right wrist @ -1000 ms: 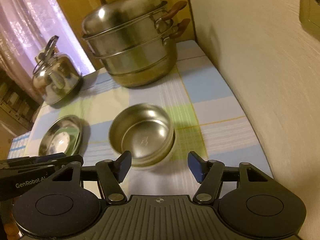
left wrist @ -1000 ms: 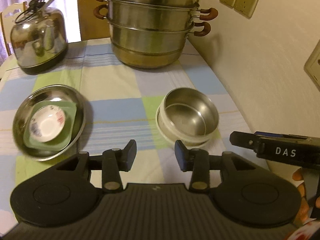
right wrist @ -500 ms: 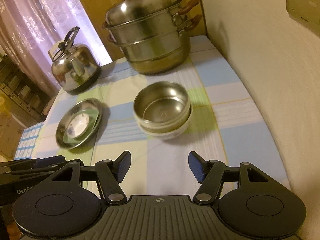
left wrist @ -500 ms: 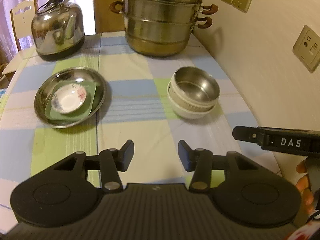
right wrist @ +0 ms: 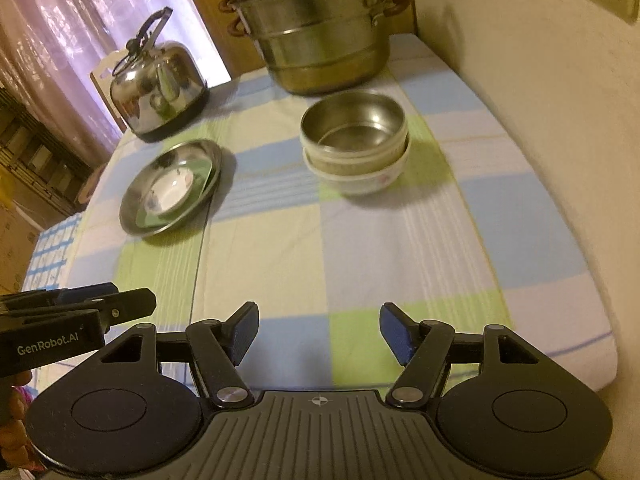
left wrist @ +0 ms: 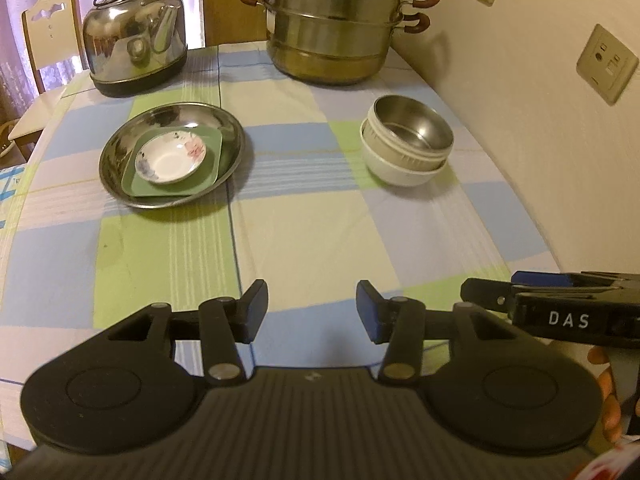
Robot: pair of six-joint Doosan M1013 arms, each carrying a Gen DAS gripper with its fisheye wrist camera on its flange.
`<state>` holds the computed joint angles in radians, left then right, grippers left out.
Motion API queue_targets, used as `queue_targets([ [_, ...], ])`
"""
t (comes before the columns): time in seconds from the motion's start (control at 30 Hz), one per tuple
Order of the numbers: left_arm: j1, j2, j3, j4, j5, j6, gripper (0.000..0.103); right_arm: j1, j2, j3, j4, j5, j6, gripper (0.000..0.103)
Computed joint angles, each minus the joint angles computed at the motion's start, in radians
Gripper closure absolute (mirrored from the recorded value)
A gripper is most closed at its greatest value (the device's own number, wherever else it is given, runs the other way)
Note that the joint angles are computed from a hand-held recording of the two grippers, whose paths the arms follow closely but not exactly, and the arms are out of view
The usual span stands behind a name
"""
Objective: Organize plates and bowls
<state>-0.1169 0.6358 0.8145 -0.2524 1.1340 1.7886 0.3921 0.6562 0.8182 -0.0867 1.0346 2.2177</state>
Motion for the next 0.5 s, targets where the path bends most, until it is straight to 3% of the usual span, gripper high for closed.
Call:
queue_targets([
  [0.5, 0.048, -0.042, 0.072, -0.06, -0.009, 0.113, 0.057, 0.063, -0.001, 0.006, -0.064, 0.021, 0.125, 0.036],
])
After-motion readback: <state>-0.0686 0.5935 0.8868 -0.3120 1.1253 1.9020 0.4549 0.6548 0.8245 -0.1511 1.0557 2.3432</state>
